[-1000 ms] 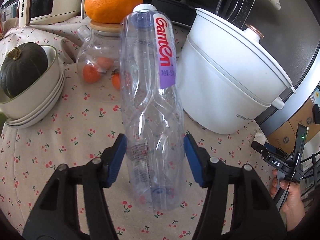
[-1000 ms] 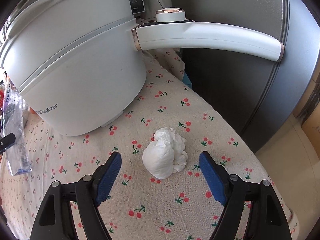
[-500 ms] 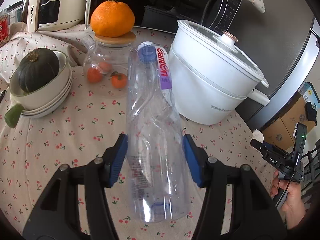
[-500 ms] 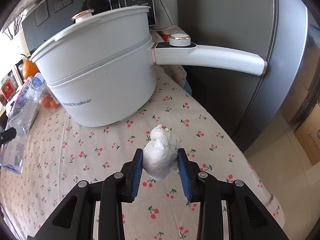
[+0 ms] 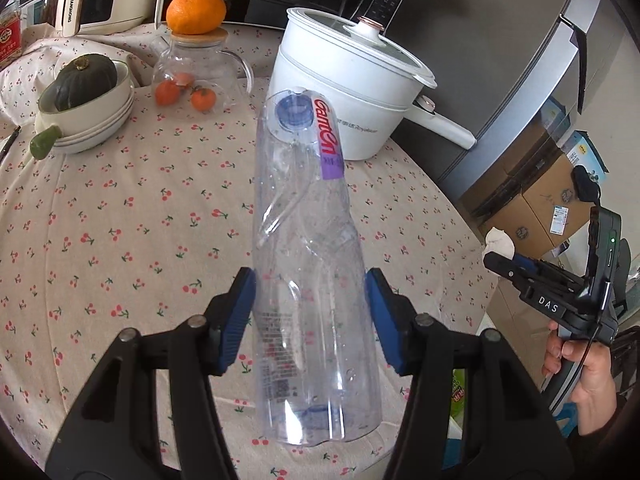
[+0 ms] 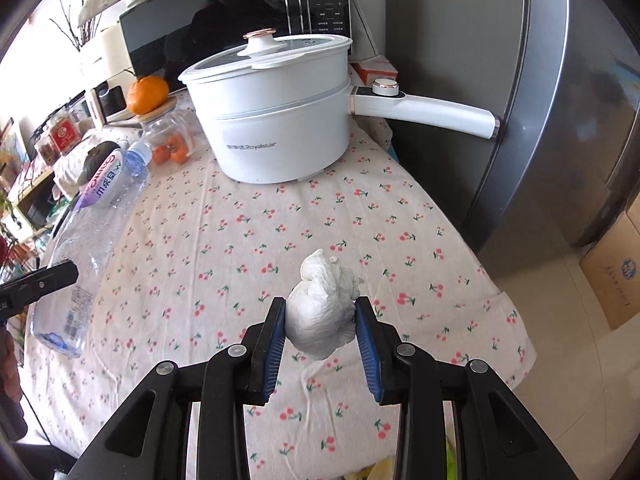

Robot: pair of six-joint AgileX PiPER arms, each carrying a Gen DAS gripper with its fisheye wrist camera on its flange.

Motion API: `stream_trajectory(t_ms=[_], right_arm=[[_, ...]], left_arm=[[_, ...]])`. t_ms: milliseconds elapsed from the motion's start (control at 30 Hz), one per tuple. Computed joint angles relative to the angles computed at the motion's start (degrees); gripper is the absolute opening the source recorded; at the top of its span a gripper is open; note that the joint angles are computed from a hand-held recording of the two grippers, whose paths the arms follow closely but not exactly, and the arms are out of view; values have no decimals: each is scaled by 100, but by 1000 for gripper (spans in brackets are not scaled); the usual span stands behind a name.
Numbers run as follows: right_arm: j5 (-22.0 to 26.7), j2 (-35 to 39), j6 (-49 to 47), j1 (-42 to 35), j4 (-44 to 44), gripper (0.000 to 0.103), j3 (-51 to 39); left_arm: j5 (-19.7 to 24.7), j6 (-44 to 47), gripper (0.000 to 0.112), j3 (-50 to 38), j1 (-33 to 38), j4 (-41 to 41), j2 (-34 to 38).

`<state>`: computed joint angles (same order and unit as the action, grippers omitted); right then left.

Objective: Collect trash
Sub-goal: 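Carry bottle and tissue to the basin and release both into it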

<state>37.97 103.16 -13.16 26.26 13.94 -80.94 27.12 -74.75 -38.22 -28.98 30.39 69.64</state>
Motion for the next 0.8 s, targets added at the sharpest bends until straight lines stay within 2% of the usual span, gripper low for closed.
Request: stream_trajectory(t_ms=[167, 267, 400, 633, 800], right_arm=[[22, -628, -212, -65, 228, 35, 737], [48, -937, -206, -109, 239, 35, 1114], [16, -1300, -429, -177, 410, 35, 1607], [335, -1757, -586, -495, 485, 35, 2017], [515, -1882, -855, -1113, 546, 35, 2137]], left_arm=[[346, -873, 58, 59, -868, 407, -176], [694, -1469, 58, 8, -1511, 792, -148], [896, -2033, 58, -29, -2151, 1131, -28], [687, -2322, 58, -287, -2641, 1283, 465], [343, -1876, 59, -735, -2761, 1042, 1087]])
